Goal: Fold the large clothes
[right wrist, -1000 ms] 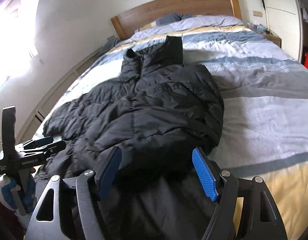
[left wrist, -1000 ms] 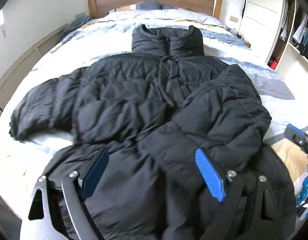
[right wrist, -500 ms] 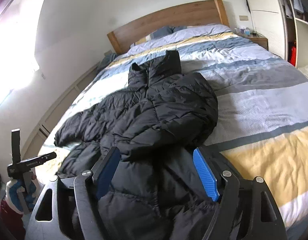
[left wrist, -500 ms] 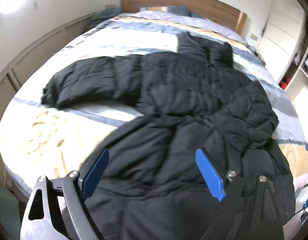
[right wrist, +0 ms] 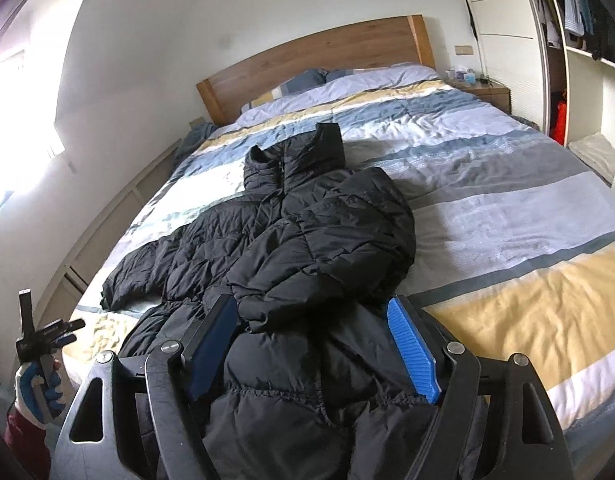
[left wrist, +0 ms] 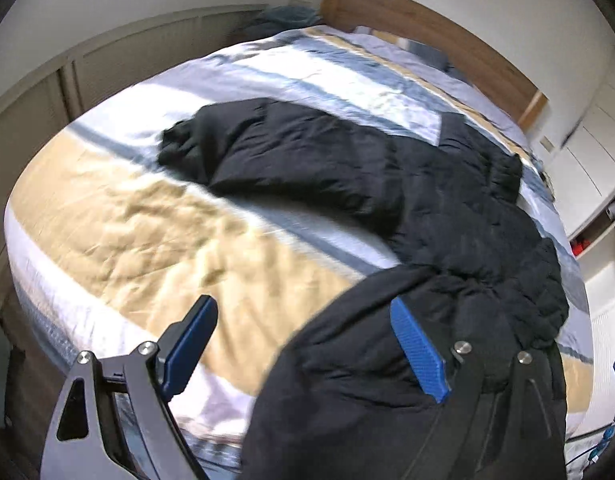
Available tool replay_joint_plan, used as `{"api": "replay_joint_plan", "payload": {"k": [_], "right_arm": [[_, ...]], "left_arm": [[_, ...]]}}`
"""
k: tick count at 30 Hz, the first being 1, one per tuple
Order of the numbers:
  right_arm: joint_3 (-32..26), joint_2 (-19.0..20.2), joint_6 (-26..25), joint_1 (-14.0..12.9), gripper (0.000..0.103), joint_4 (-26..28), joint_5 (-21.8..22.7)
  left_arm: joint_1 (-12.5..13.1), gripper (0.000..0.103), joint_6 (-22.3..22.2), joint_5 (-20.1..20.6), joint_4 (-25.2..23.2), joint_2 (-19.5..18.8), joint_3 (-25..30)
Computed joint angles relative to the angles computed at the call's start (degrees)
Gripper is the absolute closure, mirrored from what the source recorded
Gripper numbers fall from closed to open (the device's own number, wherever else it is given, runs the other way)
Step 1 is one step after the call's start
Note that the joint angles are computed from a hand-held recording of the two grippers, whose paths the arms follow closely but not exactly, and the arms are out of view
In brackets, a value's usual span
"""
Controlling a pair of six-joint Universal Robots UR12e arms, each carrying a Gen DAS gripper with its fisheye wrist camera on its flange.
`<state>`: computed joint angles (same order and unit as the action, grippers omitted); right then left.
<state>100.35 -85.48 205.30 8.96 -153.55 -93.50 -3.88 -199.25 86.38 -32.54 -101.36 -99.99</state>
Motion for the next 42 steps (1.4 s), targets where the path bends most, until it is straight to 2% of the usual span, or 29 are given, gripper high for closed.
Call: {"api": "replay_joint_plan", "payload": {"k": [7, 13, 17, 21, 28, 31, 34, 39, 42], "right_arm": [[-1.71, 0.82, 1.27, 0.61, 0.026, 2.73, -2.60], [-3.48, 1.92, 2.47, 1.19, 0.026, 4.97, -4.70], [-4.73, 2.60, 3.17, 1.73, 0.026, 6.93, -6.64], [-5.63, 3.01, 4.01, 1.94, 0.026, 9.23, -8.41], [-6.91, 3.49, 5.14, 2.06, 0.026, 13.03, -11.12], [-7.49, 3.77, 5.40, 2.09, 0.026, 14.33, -11.94], [-7.86, 3.97, 5.84, 2.05, 0.026, 15.31, -12.42], [-8.33, 4.44, 5.82, 2.00, 0.026, 16.33, -12.37], [-8.48, 4.60, 5.19, 2.09, 0.026, 16.65, -12.07]], "left_arm": [[5.35, 0.015, -1.41, -2.70, -0.30, -0.13, -1.02], [10.07, 0.015, -4.53, -10.00, 1.76, -2.59, 0.54], [11.43, 0.017, -6.70, -13.37, 3.10, -5.71, 3.06], [12.76, 0.017, -12.31, -18.63, 6.03, -9.49, 5.60], [13.73, 0.019, -20.58, -22.55, 8.79, -15.51, 9.57], [14.14, 0.027, -23.71, -24.71, 10.29, -17.50, 10.38], [14.24, 0.033, -24.82, -24.97, 10.55, -18.57, 10.94], [15.00, 0.064, -30.41, -27.16, 14.77, -20.03, 10.86], [15.12, 0.077, -31.85, -28.17, 16.06, -20.38, 10.79]]}}
